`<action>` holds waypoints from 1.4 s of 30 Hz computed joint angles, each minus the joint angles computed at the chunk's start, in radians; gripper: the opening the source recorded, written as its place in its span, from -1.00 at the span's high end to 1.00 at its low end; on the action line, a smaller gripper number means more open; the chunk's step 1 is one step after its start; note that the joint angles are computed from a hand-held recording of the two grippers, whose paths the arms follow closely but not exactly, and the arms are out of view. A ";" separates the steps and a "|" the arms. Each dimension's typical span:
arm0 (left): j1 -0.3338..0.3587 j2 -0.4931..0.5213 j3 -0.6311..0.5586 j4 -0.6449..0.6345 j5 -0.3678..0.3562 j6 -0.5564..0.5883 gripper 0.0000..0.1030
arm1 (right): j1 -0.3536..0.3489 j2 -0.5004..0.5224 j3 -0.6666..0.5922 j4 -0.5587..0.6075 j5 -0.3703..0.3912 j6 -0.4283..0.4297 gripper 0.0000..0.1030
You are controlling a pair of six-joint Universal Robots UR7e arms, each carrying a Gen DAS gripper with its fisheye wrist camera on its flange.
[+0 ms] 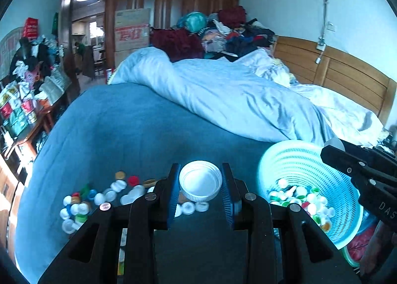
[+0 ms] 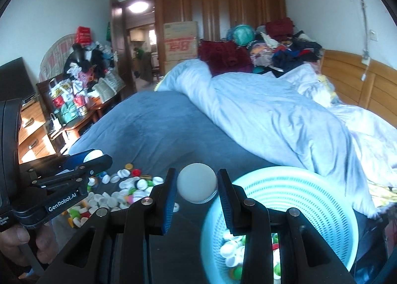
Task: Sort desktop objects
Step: 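Carry both white caps over the basket and open both grippers to drop them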
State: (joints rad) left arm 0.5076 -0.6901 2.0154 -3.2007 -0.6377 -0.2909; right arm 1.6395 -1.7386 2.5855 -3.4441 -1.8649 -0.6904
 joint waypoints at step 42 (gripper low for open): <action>0.031 0.263 -0.497 0.573 -0.434 -0.079 0.48 | -0.375 -0.253 -0.054 0.325 0.174 0.057 0.29</action>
